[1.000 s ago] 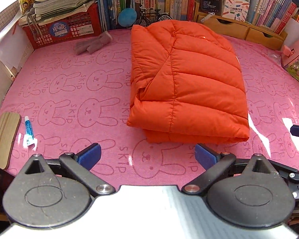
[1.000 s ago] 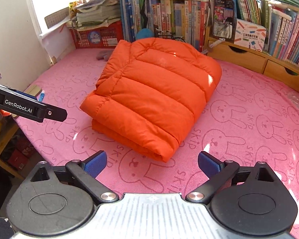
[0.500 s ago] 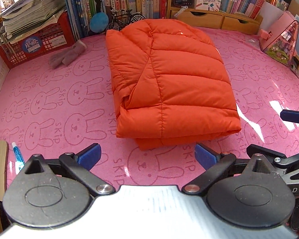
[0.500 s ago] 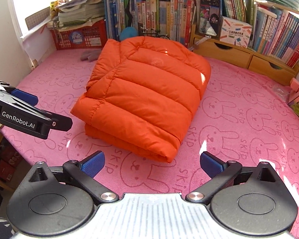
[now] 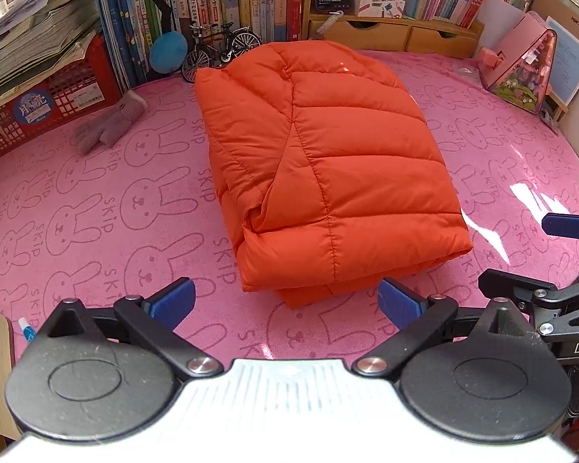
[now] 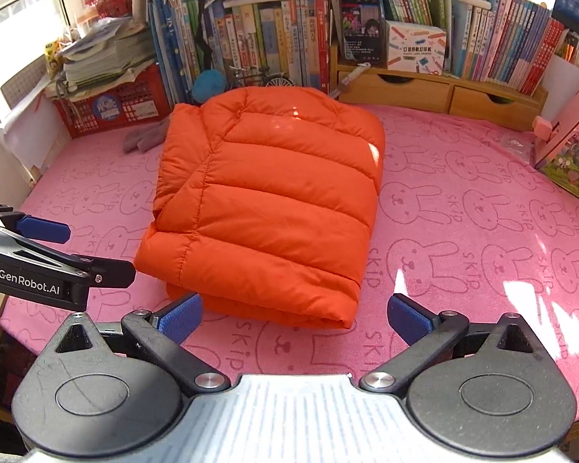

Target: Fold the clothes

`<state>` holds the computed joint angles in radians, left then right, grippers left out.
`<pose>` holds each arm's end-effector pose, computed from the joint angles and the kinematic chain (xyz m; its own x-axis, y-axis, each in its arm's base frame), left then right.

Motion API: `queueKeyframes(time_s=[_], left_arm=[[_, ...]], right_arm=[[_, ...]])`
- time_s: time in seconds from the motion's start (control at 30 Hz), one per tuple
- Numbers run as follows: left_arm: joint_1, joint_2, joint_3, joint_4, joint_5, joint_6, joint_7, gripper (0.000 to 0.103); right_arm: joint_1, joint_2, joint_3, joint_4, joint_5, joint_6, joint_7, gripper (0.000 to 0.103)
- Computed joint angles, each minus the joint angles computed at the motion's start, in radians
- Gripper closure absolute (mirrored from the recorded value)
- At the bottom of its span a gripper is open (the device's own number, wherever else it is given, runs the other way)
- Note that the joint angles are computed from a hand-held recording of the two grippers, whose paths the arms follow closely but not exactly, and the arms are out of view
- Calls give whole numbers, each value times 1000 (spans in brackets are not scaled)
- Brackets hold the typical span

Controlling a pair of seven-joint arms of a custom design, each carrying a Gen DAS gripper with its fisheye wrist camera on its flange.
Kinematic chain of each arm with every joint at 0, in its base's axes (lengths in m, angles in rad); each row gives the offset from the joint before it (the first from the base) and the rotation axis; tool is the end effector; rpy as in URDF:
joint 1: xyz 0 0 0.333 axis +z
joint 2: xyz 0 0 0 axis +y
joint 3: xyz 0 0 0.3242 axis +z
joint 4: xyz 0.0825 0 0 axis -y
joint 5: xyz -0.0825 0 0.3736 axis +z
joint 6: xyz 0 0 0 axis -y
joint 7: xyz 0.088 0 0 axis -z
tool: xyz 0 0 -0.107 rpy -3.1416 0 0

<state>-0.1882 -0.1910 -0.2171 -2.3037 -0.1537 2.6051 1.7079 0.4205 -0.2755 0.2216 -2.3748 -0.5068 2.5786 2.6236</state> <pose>0.4689 -0.2025 0.4898 -0.4282 -0.9033 0.0259 -0.8012 0.3663 -0.4732 0.3784 0.3003 0.4902 -0.0158 -0.9979 -0.0621 -0.8165 0.0487 -0.5753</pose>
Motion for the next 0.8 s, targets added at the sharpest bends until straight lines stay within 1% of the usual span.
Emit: queueKeyframes(time_s=[0.17,0.23,0.33,0.47,0.67,0.8], left_arm=[[-14,4,17,6,-55,-15,89,0],[-12,9,14,13,-54,-21,95,0],[-16,27,21,36,-91,-47,123,0],[-6,68,15,77,-98,-88,65,0],[0,114,-1,124,-2,-98,-53,0],[-6,149,-4,162,44,-131,-123,0]], right_arm=[[-4,12,41,36,-81,-51,72,0],[1,19,42,49,-98,-66,84,0],[17,30,16,55,-64,-57,50,0],[27,52,-17,63,6,-43,-26,0],[15,80,-45,65,59,-3,-129,0],[3,90,-56,63,90,15,-175,0]])
